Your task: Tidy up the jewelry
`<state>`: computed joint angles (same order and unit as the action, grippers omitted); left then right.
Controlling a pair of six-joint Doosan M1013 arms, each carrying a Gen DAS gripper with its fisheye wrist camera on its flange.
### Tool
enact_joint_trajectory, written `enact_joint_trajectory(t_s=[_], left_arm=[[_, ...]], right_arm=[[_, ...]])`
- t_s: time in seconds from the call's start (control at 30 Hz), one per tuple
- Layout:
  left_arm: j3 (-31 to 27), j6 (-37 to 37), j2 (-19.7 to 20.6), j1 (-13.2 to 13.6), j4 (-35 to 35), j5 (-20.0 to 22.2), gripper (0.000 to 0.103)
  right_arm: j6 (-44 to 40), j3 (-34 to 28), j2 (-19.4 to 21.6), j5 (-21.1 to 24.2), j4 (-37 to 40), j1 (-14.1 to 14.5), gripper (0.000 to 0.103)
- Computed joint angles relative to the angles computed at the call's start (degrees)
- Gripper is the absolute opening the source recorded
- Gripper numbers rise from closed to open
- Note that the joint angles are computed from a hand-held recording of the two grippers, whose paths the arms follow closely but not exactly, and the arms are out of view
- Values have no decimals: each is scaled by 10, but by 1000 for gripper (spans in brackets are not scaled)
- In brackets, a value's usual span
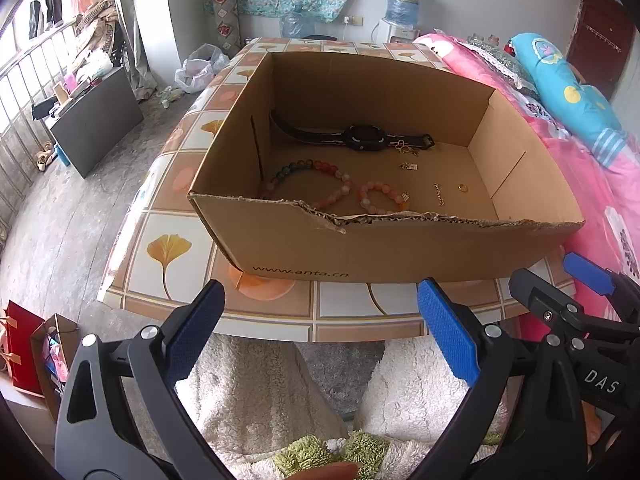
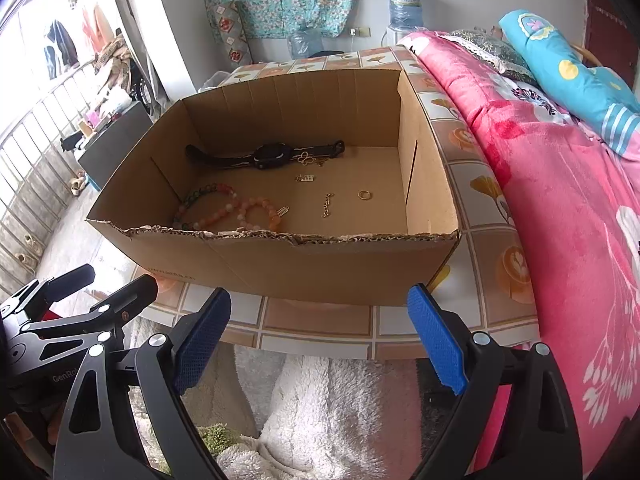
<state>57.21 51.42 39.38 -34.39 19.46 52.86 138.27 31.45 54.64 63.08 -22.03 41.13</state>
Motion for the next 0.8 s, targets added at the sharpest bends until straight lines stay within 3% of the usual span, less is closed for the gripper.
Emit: enact_joint_trajectory(t_s=[0.8], left_arm=[[-20, 16, 12, 1, -16, 32, 93]], right_arm=[[-1, -11, 9, 17, 26, -5, 88]])
